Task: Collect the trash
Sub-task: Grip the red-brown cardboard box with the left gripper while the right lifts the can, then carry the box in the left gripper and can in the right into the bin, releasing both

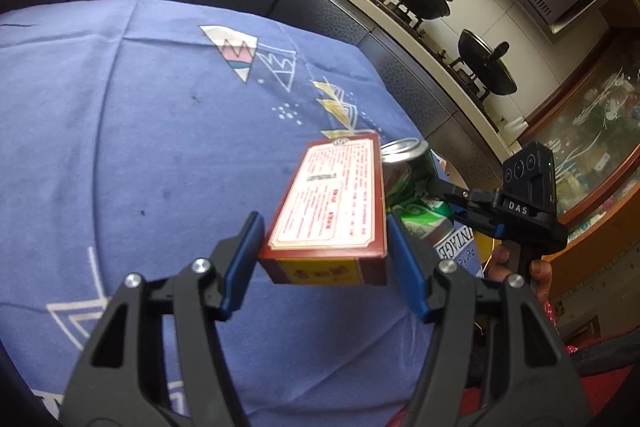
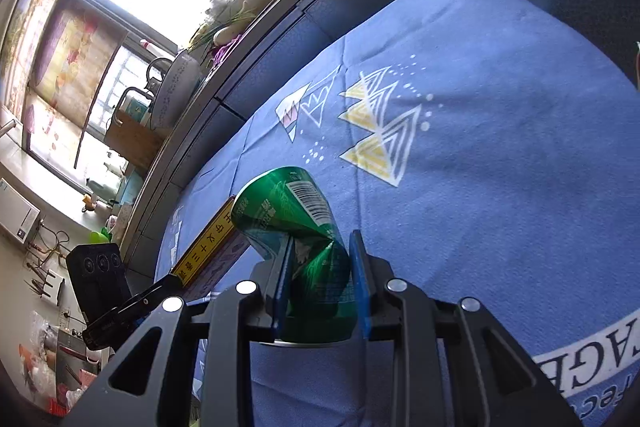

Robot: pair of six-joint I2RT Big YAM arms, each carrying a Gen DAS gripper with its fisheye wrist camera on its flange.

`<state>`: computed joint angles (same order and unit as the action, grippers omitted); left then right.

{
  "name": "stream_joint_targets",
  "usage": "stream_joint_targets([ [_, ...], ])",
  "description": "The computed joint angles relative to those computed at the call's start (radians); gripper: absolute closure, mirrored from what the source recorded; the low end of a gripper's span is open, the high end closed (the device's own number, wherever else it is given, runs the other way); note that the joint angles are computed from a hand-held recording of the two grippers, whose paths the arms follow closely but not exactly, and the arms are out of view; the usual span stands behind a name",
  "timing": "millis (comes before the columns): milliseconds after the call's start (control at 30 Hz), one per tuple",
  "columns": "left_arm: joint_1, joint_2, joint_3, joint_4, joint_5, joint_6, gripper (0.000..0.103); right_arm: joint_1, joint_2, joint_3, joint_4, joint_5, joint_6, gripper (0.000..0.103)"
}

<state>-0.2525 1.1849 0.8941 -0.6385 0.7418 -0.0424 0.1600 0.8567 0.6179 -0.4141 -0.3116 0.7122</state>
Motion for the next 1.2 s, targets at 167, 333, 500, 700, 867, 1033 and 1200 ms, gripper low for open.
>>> stream_joint_targets([
  [167, -0.114, 0.044, 0.048, 0.03, -0.037, -0.028, 0.043, -0.115, -0.106, -0.048, -0.049, -0.019, -0.018, 0.076],
  [333, -0.236, 0.109, 0.124, 0.045, -0.093, -0.033, 0.043, -0.273, -0.187, -0.096, -0.088, -0.1, -0.051, 0.076],
  [500, -0.338, 0.18, 0.214, 0.03, -0.16, -0.025, 0.043, -0.435, -0.233, -0.128, -0.121, -0.183, -0.108, 0.076],
  [700, -0.418, 0.265, 0.314, 0.011, -0.188, -0.021, 0.043, -0.657, -0.258, -0.139, -0.171, -0.294, -0.203, 0.077],
  [867, -0.507, 0.367, 0.436, -0.023, -0.203, -0.013, 0.043, -0.828, -0.232, -0.144, -0.19, -0.39, -0.283, 0.077],
  [1033, -0.611, 0.509, 0.628, -0.088, -0.23, 0.028, 0.043, -1.035, -0.162, -0.123, -0.199, -0.468, -0.386, 0.077],
  [1200, -0.7, 0.688, 0.855, -0.175, -0.252, 0.048, 0.043, -1.231, -0.032, -0.076, -0.2, -0.488, -0.496, 0.077],
])
